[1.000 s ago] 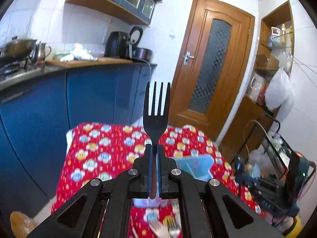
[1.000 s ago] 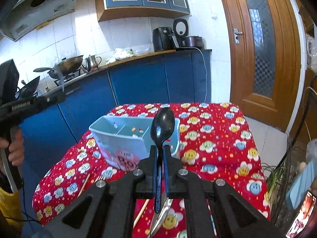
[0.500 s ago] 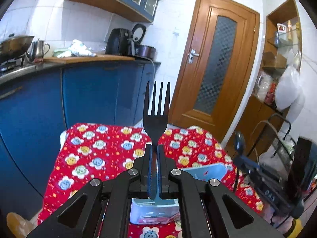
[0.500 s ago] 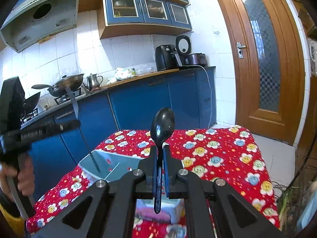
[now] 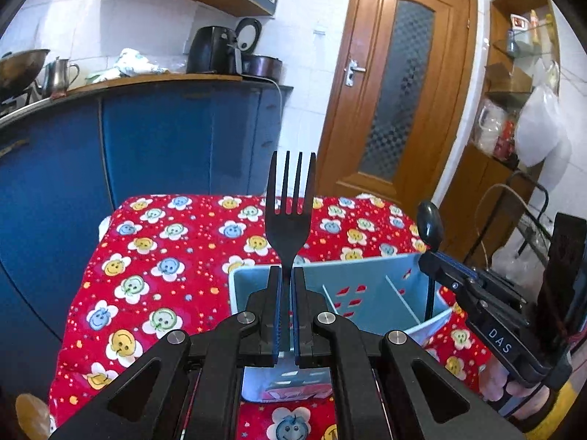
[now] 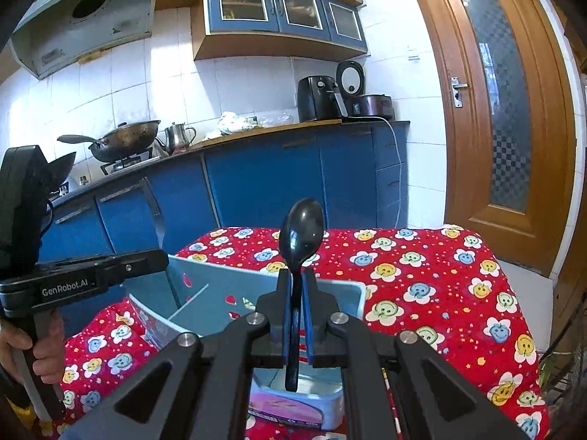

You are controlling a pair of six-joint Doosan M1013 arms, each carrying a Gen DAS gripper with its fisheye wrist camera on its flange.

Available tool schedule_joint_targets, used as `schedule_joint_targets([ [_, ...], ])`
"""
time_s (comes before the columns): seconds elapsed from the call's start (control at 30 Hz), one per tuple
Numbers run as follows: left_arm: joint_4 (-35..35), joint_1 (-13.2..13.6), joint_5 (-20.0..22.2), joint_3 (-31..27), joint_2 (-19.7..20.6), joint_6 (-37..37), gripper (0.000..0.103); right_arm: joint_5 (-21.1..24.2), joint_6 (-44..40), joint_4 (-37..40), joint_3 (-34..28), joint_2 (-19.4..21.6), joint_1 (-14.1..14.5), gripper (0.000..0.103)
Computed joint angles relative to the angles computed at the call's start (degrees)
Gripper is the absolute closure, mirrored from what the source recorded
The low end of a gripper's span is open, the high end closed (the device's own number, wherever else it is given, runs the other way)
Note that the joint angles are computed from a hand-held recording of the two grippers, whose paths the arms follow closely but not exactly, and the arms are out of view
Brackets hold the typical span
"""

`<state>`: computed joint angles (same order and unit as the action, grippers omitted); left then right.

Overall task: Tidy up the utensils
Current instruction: 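Drop the silver fork into the blue box with the left gripper while the right drops the black spoon in, then move both open grippers back down toward the utensil row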

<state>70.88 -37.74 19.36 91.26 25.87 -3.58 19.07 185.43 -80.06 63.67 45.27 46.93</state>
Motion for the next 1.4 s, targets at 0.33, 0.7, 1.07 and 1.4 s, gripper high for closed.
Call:
schedule_joint_targets([
  [0.33,2.1,-0.4,-0.4,0.3,-0.1,-0.1,0.095,3.4,-8.8,9.7,-1.3,0.7,0.6,0.092],
  [0.7,-0.2,-1.5,1.9,1.6,-1.9,1.0,0.086,2.1,-2.4,5.6,1.1,-1.6,0.7,0.070],
  [1.07,-7.0,-3.4,6.3,4.3,-5.2,5.2,0.085,2.5,-0.1,5.7,4.9,-5.3,2.3,0.069],
  [1.4,-12.1,-5.0,8.3,7.6,-7.9,7.8,0.081,6.3,-4.3,11.6,8.4,-8.2,4.5,0.069],
])
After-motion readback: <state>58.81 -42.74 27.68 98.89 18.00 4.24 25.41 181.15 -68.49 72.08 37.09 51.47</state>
